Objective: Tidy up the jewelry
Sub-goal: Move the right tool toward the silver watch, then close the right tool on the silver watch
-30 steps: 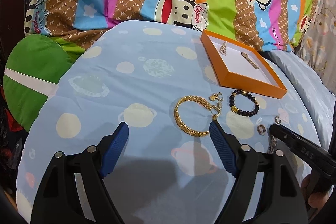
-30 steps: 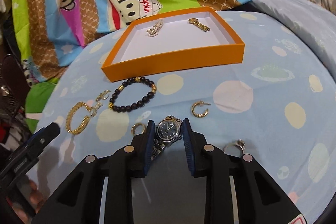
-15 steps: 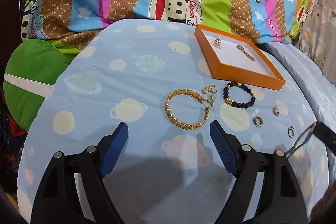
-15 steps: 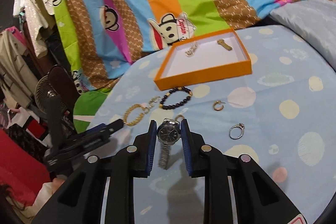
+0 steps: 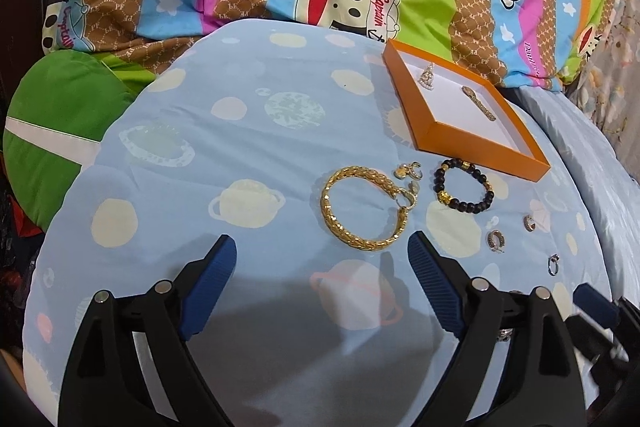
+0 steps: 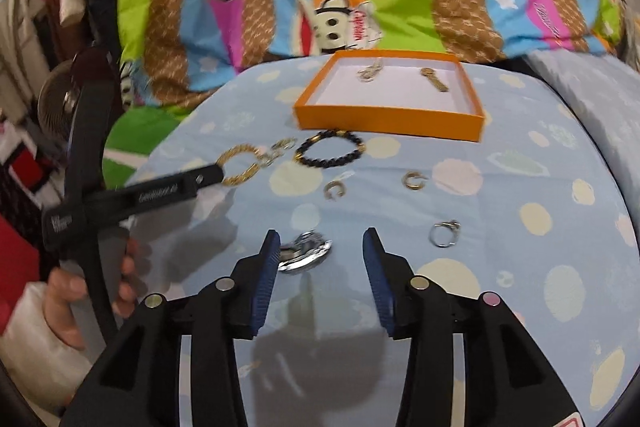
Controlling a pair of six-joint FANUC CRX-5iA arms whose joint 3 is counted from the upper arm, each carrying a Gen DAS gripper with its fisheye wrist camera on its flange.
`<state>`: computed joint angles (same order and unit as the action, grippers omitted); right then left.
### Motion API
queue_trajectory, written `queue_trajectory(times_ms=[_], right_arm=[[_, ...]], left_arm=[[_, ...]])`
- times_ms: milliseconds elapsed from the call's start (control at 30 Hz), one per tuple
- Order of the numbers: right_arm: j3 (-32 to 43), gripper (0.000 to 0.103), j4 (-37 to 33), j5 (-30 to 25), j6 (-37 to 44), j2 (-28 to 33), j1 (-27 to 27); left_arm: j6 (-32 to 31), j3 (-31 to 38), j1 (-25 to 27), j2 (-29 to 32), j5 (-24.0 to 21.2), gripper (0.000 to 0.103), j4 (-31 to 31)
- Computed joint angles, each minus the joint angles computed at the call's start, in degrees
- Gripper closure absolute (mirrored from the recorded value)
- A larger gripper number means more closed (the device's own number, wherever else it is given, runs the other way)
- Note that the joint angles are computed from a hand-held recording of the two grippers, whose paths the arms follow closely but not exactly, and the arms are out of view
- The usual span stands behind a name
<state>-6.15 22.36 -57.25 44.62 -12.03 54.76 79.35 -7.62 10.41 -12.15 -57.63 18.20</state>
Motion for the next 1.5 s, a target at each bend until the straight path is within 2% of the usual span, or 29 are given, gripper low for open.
queue_trajectory(times_ms=[100,200,267,367,467,633,733,833,967,1100,1200,1333,1400,1500], right_arm=[[0.66,0.059,-0.15,0.07,3.06,1.00,1.42],[2.27,0.062,-4.69,-0.02,7.41,1.56,1.45],[4.25,0.072,-8.52,-1.25,9.86,2.82,0.65],[6.87,0.081,-11.53,-3.30,11.60,5.42,-1.05],[8.39,0.085,-13.71,-2.20,12.16,6.81,-3.20],[9.77,0.085,-11.48,-0.68,8.78,9.33,-6.11],[10.10,0.084,-12.59,-0.26,8.67,9.53,-7.49],[8.76,0.078,-12.93,0.81,10.41,7.97,-7.08],[8.28,0.062,-12.72,1.09,13.88,7.68,-5.95],[9.53,0.061,-9.92,-0.15,15.08,10.31,-5.22],[11.84,0.061,-11.84,-2.31,16.85,12.16,-6.43],[13.77,0.070,-14.33,-5.16,17.72,12.57,-7.65],[14.36,0.086,-16.55,-6.40,16.88,12.27,-8.51],[15.00,0.088,-22.42,-7.37,15.19,11.24,-11.30]], left_arm=[[-0.36,-0.12,0.55,-0.01,-0.58,0.018,0.36],[-1.19,-0.70,1.08,-0.51,-0.88,0.018,0.88],[-1.88,-1.18,1.24,-0.94,-0.97,0.018,1.19],[-2.21,-1.17,0.94,-1.02,-1.06,0.017,0.87],[-2.17,-0.91,0.71,-0.75,-1.01,0.017,0.79],[-1.90,-0.61,0.54,-0.46,-1.03,0.017,0.74],[-1.76,0.35,0.16,0.31,-1.44,0.017,0.54],[-1.57,1.89,-0.44,1.35,-1.60,0.012,-0.77],[-1.37,4.34,-1.41,3.34,-1.98,0.012,-2.84],[-1.63,5.06,-1.92,4.03,-2.00,0.012,-3.34],[-2.08,5.27,-2.31,4.13,-2.15,0.012,-4.24],[-3.08,5.51,-2.29,4.53,-2.58,0.012,-4.56],[-3.61,5.90,-2.22,5.12,-3.07,0.012,-4.16],[-4.42,6.86,-3.11,6.12,-3.06,0.012,-4.68]])
